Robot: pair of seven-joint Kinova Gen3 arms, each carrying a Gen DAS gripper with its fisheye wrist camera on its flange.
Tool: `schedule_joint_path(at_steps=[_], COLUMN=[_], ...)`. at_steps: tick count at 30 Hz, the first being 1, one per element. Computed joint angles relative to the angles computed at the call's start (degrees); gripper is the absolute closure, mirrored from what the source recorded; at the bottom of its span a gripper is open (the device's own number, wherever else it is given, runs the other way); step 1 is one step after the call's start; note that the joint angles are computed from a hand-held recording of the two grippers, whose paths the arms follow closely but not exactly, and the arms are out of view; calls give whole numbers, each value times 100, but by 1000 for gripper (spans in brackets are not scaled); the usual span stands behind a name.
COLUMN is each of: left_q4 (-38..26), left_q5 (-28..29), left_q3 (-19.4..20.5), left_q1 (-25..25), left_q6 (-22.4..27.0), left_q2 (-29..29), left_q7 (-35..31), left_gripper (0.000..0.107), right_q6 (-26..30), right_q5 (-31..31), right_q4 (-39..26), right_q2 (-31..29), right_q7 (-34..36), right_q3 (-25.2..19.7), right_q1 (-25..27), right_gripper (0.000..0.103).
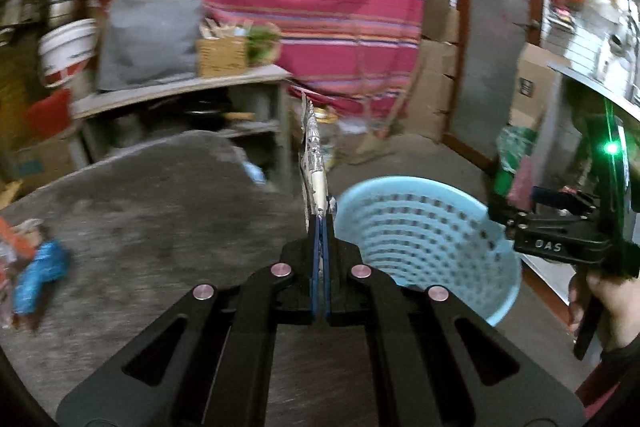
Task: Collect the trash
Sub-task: 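Carry the packet and pad over the basket while opening the left tool, then open the right tool to drop the maroon scouring pad into the basket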
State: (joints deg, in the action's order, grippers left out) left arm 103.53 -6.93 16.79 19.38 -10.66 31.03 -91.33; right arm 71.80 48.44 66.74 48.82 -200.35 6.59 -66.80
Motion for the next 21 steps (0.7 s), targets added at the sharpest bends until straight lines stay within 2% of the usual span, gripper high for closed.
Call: schedule_joint_path(at_steps=[4,8,9,11,12,13,17,18,21], left_q4=[-475,-994,-1080,-1221,-1191,-1101,-852,-739,-428], left_q5=[13,288,334,443,495,555,810,914,1350], left_q3=[79,-534,-609,-781,-883,-1031,-1477,-1603,-2201], left_q1=[282,963,1035,1164,1238,1344,1620,1673,2035], left_q6=[305,643,742,884,839,704,460,341,-32], left_q2=[357,631,676,739,726,690,500,427,239], left_q7=[-52,-163,-187,-199,-195,-188,-208,-190,-295], left_gripper=[107,106,102,85,67,55,39,32,18], right_q6=[-132,-276,-323,-299,-330,-369,-417,-414,-463], right_q5=[21,74,86,83,87,98,112,104,63], right_q4=[420,683,742,755,786,812,693,587,290], right_q2=[-164,-261,-280,-278,-289,-302,-246,-193,-49], right_q7=[-300,-575,-615,-611,-642,-687,-619,-523,-266], right_q3=[-10,-71,-89,-125,-134,-135,-161,-170,-155], right_q1=[14,59,78,87,101,114,161,184,231], right_gripper=[17,17,17,17,17,17,17,17,17])
